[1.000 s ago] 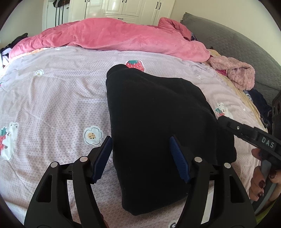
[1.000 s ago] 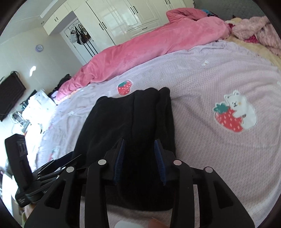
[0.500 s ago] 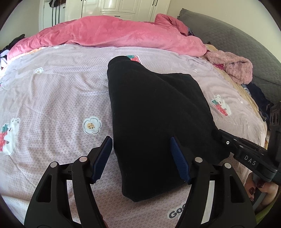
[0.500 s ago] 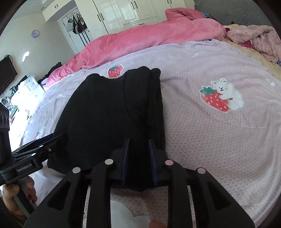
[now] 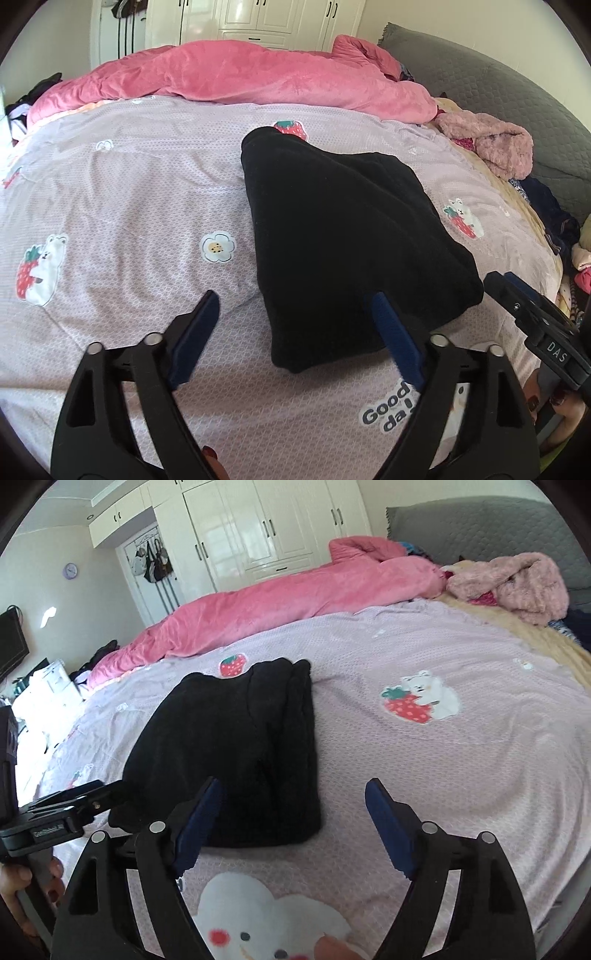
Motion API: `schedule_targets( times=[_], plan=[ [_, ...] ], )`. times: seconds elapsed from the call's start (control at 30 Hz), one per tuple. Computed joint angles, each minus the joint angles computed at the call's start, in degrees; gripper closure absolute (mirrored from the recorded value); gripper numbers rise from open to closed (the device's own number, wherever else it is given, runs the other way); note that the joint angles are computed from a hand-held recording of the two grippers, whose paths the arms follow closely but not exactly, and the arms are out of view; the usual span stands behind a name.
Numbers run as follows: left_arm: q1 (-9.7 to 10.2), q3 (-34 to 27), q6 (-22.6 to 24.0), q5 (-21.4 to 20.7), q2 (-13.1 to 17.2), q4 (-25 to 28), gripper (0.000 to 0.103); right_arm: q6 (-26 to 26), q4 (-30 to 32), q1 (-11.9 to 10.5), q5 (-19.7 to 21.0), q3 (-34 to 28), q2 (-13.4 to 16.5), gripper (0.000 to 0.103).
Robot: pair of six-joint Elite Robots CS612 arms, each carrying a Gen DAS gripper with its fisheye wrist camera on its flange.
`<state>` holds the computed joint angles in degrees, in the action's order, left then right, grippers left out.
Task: Fold small clothes
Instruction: 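Open the right gripper and pull both grippers back from the shirt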
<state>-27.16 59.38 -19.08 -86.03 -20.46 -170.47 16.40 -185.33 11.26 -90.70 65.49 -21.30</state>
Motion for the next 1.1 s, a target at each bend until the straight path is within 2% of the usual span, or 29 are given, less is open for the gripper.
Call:
schedule_targets(
  times=[0.07,0.2,0.27,0.4,0.73,0.83,1.1],
  plan=[
    [-0.12,1.2,0.1,1.0,-0.6,-1.1,0.01,-0.2,-1.8,0.2,-1.1,0.9,-0.3,0.011],
    [-0.37,3.6,0.3,2.6,-1.7,-3.0,0.01,-0.8,-6.2,0.7,-3.5,3.1,-1.1,0.005],
    [-0.65,5.1,0.6,4.4,-2.3,-5.1,0.01,-1.4,-7.7,1.0,-4.2,4.1,-1.5,0.005],
    [-0.73,8.0,1.3,5.1,-3.4,-7.5,0.009,-3.0,-10.6,1.5,-5.4,6.7,-2.4,0.005],
    [-0.94,13.3,0.9,5.8,-5.4,-11.1,0.009,-6.2,-8.1,3.1,-5.8,10.3,-3.9,0.005],
    [-1.12,14.7,1.2,5.9,-5.9,-11.6,0.009,-6.0,-6.5,3.5,-7.3,10.8,-4.1,0.005],
    [-1.21,16.4,-0.7,5.4,-6.3,-10.9,0.009,-4.8,-4.5,3.6,-7.2,10.5,-3.9,0.005]
  ],
)
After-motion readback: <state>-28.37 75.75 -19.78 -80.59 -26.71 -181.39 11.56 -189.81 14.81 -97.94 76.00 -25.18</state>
